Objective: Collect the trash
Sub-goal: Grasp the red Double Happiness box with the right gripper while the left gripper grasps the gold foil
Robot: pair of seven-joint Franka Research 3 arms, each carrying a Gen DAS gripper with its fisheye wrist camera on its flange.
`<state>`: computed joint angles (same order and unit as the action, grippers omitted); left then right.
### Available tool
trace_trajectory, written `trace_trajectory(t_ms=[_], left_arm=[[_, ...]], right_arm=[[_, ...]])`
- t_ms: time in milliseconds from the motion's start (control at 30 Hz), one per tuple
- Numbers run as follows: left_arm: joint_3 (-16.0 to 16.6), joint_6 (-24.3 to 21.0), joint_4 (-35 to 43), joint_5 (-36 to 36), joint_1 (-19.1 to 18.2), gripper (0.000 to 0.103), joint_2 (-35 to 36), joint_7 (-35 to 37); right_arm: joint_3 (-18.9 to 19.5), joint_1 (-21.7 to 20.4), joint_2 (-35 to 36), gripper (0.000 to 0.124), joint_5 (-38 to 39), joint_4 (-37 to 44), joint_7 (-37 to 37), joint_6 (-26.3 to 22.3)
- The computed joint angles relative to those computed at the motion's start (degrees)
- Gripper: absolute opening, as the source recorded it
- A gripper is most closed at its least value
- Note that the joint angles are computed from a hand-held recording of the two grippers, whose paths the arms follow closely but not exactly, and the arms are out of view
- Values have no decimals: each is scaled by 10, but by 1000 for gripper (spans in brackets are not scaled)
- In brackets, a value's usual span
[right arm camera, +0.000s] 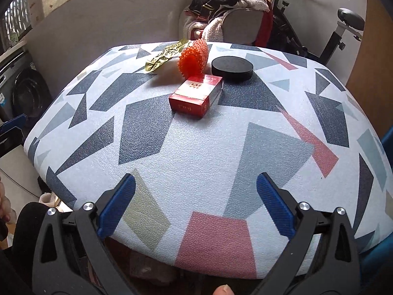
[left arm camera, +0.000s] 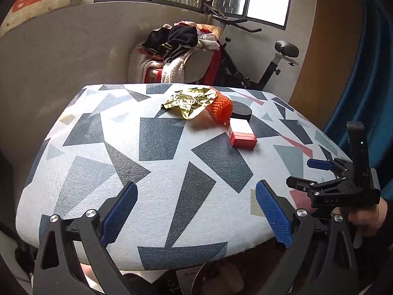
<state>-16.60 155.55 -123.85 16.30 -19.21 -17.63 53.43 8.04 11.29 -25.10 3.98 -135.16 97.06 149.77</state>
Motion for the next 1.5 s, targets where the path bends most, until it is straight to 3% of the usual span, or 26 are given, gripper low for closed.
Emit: trace_trajectory(t_ms=[300, 633, 800, 967, 1033, 1200, 1333, 1400, 1500], left_arm=[[22, 10, 42, -26, 11, 94, 50, 31], [35, 30, 61, -63, 28, 94, 87, 34], [42, 40, 64, -104, 29, 94, 102, 43], [48, 55, 71, -166, 26, 94, 121, 62], [47, 59, 79, -183, 26, 94, 131, 68], [43, 70, 112, -286, 23, 93, 168, 123], [25, 76, 171, -398, 40, 81, 226, 166], [5, 83, 211, -452, 57, 69, 264, 181], [-23, 88, 285, -493, 81, 61, 330, 170]], right_arm=[[-2, -12, 146, 97, -49, 136, 69, -20], [-40, 27, 281, 97, -82, 284, 169, -65], [-59, 50, 333, 96, -130, 355, 228, -118], [-69, 64, 343, 72, -173, 366, 214, -123], [-65, 62, 337, 57, -161, 356, 174, -108], [-60, 54, 300, 57, -132, 302, 87, -51], [-64, 45, 264, 57, -169, 242, 115, 22], [-64, 35, 257, 57, -166, 230, 141, 43], [-61, 27, 254, 57, -153, 222, 144, 57]])
